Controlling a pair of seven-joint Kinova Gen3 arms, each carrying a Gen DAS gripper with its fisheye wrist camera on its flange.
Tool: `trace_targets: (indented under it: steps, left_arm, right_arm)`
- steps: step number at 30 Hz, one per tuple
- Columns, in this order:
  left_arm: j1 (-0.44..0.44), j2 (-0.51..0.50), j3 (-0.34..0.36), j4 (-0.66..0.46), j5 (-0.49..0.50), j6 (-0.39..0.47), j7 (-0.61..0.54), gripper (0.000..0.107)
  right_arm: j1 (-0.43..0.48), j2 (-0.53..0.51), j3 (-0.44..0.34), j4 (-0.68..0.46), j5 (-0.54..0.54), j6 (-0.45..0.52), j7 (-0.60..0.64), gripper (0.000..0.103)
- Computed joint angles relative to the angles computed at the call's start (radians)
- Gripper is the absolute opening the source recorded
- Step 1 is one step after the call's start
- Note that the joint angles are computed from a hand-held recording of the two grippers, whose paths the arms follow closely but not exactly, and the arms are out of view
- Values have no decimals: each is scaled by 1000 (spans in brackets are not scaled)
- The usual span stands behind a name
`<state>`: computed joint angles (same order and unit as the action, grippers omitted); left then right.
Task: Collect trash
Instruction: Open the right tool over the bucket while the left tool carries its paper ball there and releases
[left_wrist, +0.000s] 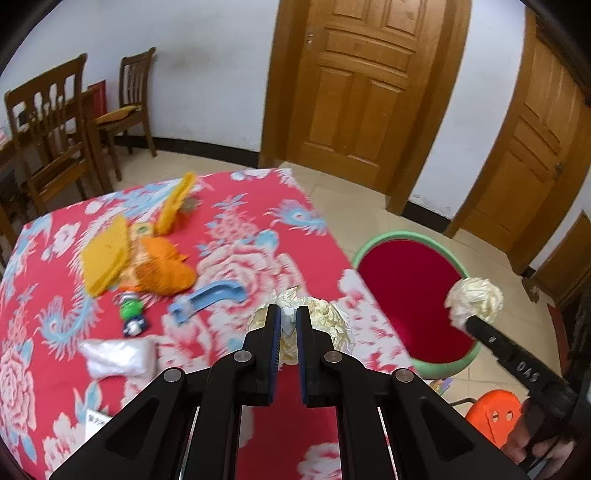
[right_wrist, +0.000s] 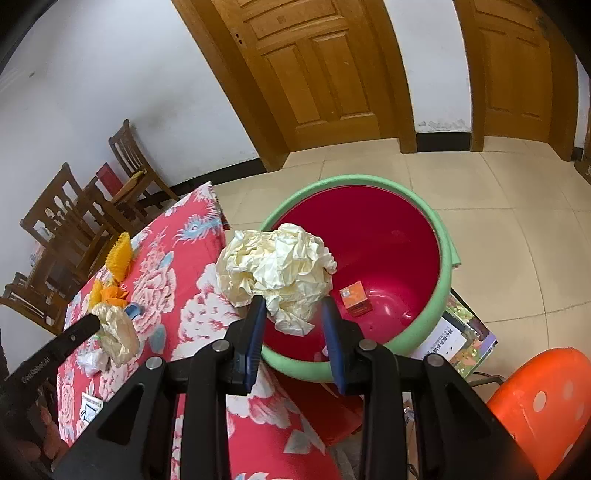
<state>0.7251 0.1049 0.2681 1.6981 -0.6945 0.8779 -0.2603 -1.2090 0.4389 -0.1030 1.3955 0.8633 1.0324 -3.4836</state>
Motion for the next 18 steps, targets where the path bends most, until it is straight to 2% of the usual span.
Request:
trace_targets:
  steps: [6,15,18]
  left_arm:
    - [21,58,-11,-63,-3,-30,-34,8]
    - [66,154,-71,-149,37,-101,-127,8]
    - [82,181,-91,-175,52,-114,-163,8]
  right_arm:
    - [20,-11,-2,31,-15,-9,-10,36]
    - [45,-23,-6,62,-22,-10,-17,36]
    - [47,-32,-7,80,-18,-9,-40,39]
